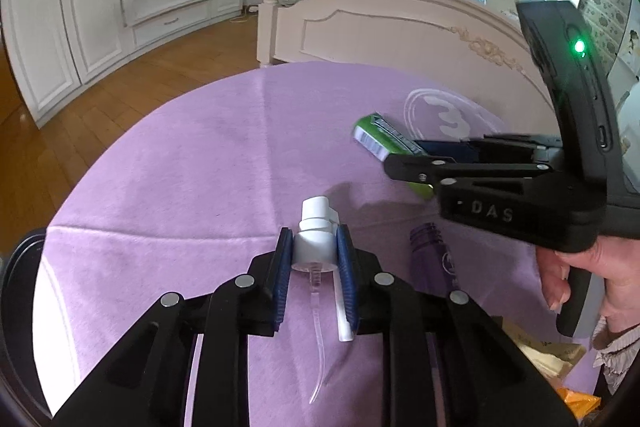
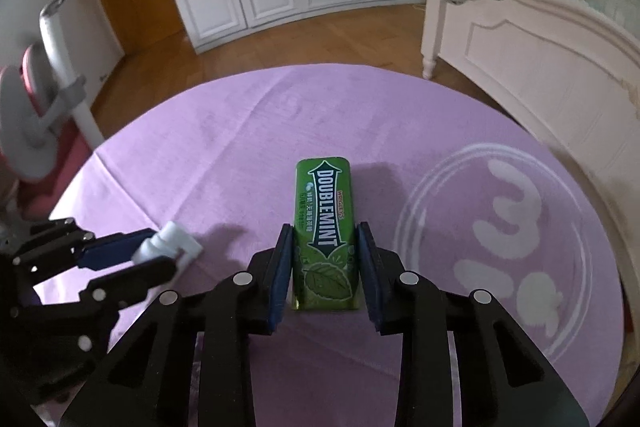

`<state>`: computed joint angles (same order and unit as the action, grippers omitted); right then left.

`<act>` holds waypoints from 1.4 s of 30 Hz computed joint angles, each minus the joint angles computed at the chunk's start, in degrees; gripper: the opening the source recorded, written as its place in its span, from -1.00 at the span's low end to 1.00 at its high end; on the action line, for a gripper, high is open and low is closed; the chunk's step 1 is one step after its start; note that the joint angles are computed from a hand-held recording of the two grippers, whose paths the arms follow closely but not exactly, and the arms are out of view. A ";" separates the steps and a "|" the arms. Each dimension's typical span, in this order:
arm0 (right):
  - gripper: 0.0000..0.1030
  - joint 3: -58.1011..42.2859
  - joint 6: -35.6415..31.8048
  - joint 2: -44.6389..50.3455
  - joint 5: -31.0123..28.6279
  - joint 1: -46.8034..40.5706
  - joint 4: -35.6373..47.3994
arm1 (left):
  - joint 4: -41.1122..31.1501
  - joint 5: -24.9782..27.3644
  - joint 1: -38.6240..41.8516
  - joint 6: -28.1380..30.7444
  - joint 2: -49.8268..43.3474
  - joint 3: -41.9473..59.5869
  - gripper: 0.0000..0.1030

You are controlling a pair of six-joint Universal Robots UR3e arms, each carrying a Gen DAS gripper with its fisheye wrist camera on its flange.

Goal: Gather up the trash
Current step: 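Grasp the clear spray bottle with the left tool while the right tool grasps the green Doublemint gum pack, then carry both items over the black bin and open both tools to drop them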

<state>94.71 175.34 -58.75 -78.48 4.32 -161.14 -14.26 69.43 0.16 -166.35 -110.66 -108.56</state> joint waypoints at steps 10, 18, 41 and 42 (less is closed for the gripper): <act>-0.38 14.94 3.97 -13.32 11.20 -4.83 -6.02 | 2.10 -5.83 6.66 1.38 11.66 -11.24 -0.56; -0.38 15.38 5.75 -20.77 12.84 0.15 -3.27 | -0.02 -11.62 14.88 4.91 22.24 -19.97 -0.56; -0.38 -22.50 12.36 2.56 4.69 26.44 11.56 | -27.85 -28.77 52.88 25.40 46.64 -32.02 -0.56; -0.38 -24.46 12.60 3.94 4.67 26.97 12.39 | -28.37 -28.93 53.52 25.68 46.71 -32.01 -0.56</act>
<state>70.25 187.94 -54.81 -73.81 31.29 -148.75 -42.63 40.49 53.68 -140.67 -63.95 -140.57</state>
